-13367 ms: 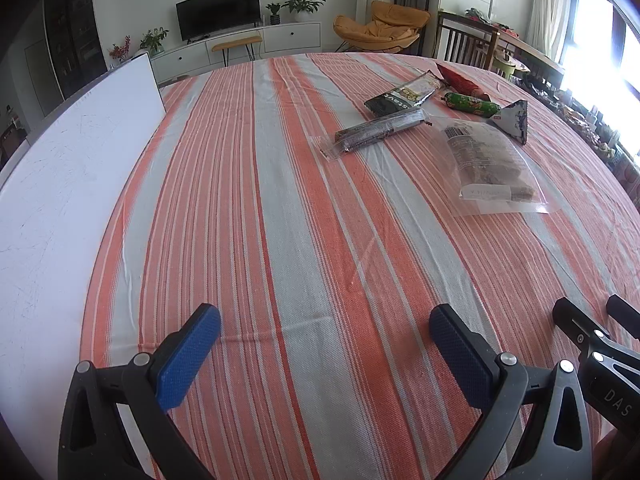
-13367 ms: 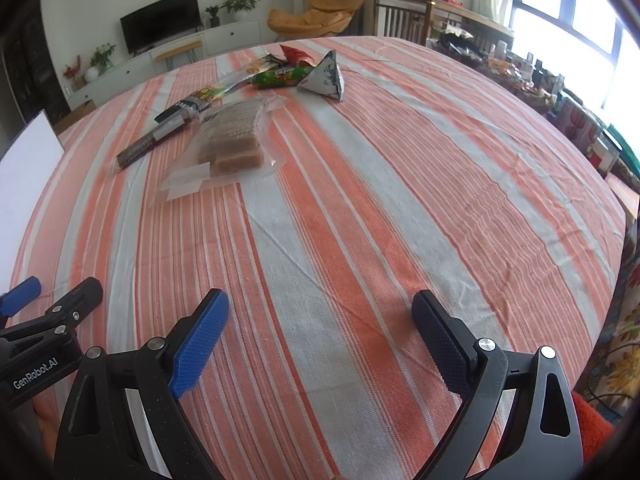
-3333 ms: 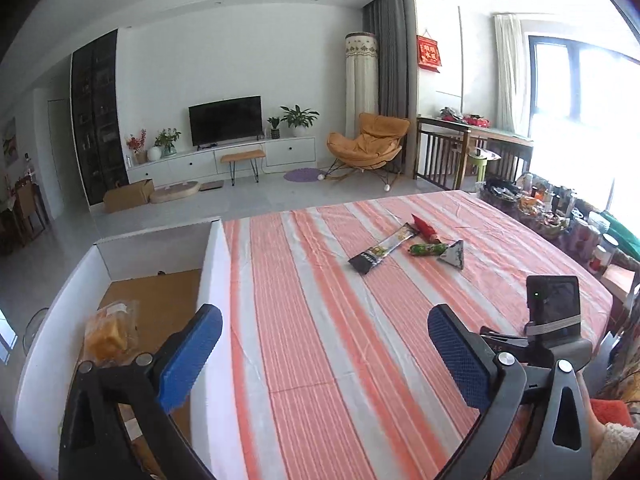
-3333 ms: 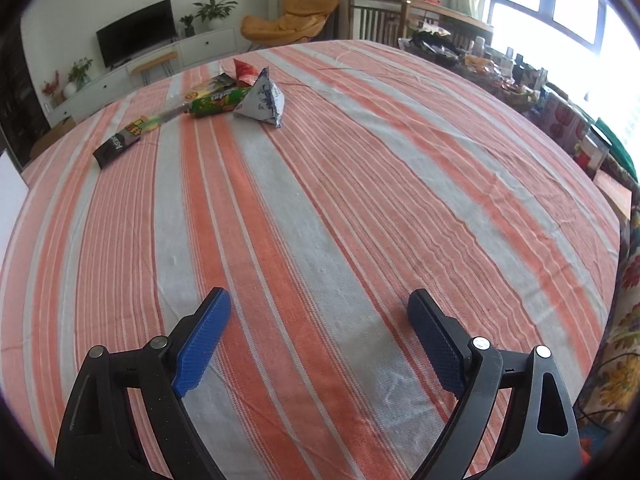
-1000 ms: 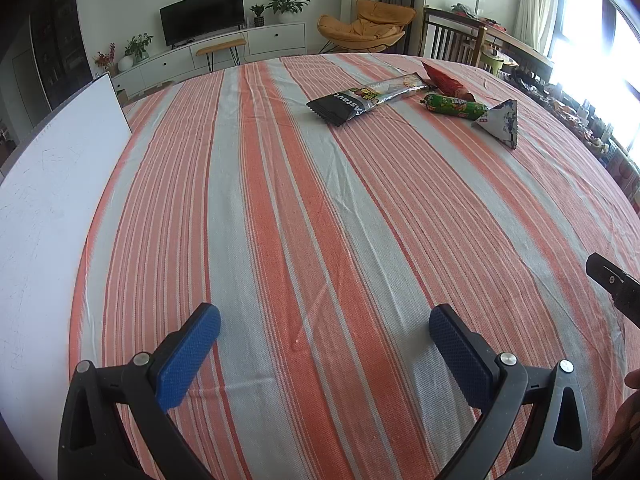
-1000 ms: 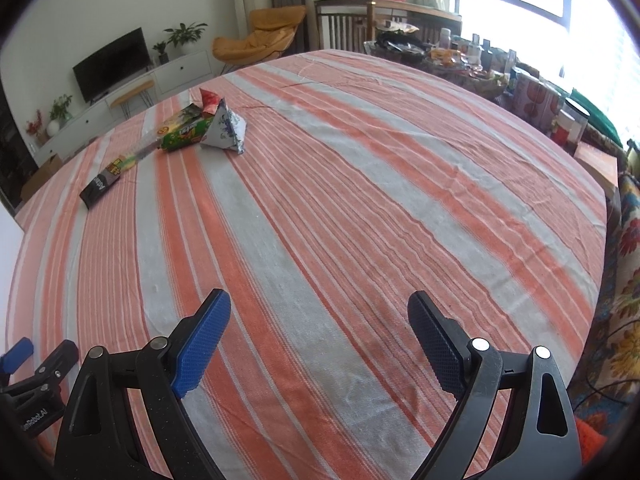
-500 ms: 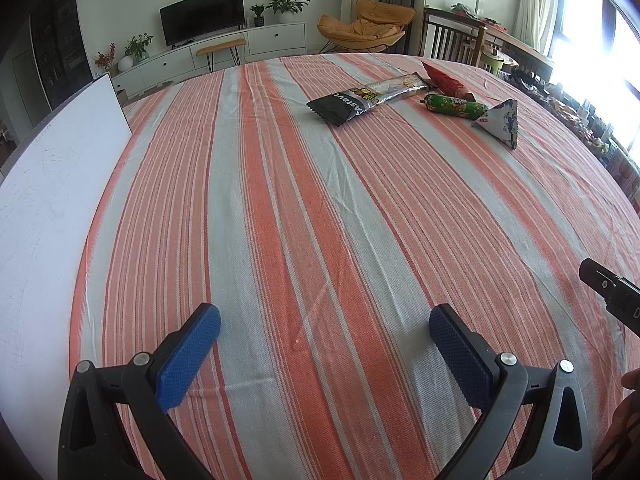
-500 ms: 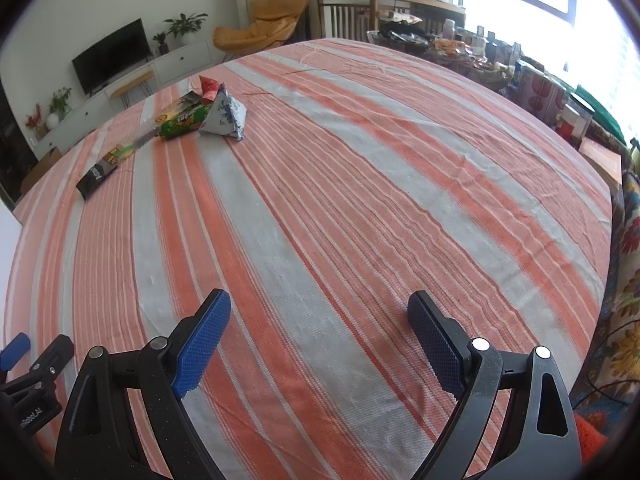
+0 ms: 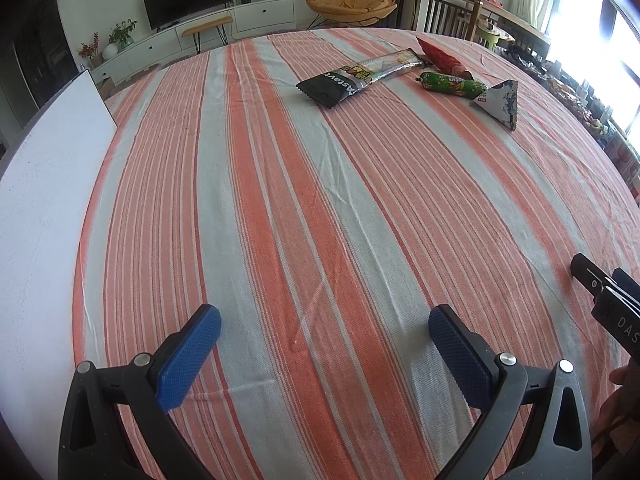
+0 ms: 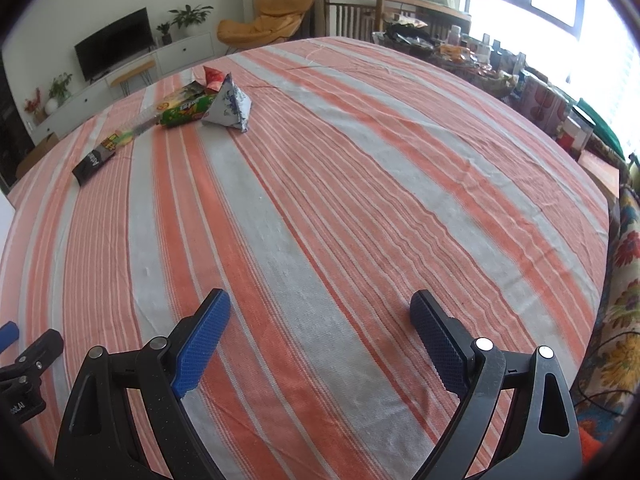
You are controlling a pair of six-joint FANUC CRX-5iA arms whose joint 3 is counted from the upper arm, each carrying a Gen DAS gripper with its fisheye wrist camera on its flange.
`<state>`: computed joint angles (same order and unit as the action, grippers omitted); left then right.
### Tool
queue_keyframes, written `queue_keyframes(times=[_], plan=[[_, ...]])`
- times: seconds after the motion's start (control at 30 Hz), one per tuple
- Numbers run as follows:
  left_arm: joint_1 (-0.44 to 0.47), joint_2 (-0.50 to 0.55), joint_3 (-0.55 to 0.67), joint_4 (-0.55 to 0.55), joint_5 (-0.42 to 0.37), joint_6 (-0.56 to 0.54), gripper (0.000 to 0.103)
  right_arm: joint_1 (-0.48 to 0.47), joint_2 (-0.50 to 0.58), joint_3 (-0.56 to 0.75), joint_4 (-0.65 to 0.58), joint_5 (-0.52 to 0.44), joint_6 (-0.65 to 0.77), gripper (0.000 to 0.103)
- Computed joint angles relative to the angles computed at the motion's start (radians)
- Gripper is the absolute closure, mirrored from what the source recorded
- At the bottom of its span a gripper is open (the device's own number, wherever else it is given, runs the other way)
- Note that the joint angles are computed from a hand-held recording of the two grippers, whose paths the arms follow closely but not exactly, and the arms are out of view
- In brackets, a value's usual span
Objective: Organize snacks
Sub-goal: 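Move the open left tool toward the black Astavt packet, then grasp the black Astavt packet by its end with the left tool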
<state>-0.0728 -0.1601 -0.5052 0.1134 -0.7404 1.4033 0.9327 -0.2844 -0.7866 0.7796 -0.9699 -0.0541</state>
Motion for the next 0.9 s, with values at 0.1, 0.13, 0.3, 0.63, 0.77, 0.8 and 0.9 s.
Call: queue_keyframes(times=[0.1, 0.13, 0.3, 0.63, 0.77, 0.8, 0.9], plan=[[0.009, 0.045, 0.075, 0.035, -0.017, -0.030, 0.001, 0.000, 0.000, 0.000, 0.000, -0.001, -0.001, 0.009], [0.010, 0.066, 0.110, 0.039, -0.021, -0.033, 0.001, 0.000, 0.000, 0.000, 0.000, -0.001, -0.001, 0.009], [-0.017, 0.284, 0.399, -0.001, -0.119, -0.061, 0.001, 0.001, -0.002, -0.002, 0.001, 0.000, 0.000, 0.009], [-0.065, 0.545, 0.641, -0.067, -0.111, -0.062, 0.005, -0.005, 0.002, 0.000, 0.008, 0.015, 0.013, 0.009], [-0.011, 0.502, 0.532, 0.120, -0.019, -0.134, 0.063, -0.008, 0.004, 0.000, 0.009, 0.020, 0.016, 0.009], [-0.005, 0.491, 0.516, 0.139, -0.020, -0.143, 0.074, -0.009, 0.005, 0.001, 0.009, 0.020, 0.017, 0.009], [0.007, 0.414, 0.431, 0.132, 0.007, -0.098, 0.080, -0.011, 0.007, 0.003, 0.007, 0.021, 0.021, 0.008]])
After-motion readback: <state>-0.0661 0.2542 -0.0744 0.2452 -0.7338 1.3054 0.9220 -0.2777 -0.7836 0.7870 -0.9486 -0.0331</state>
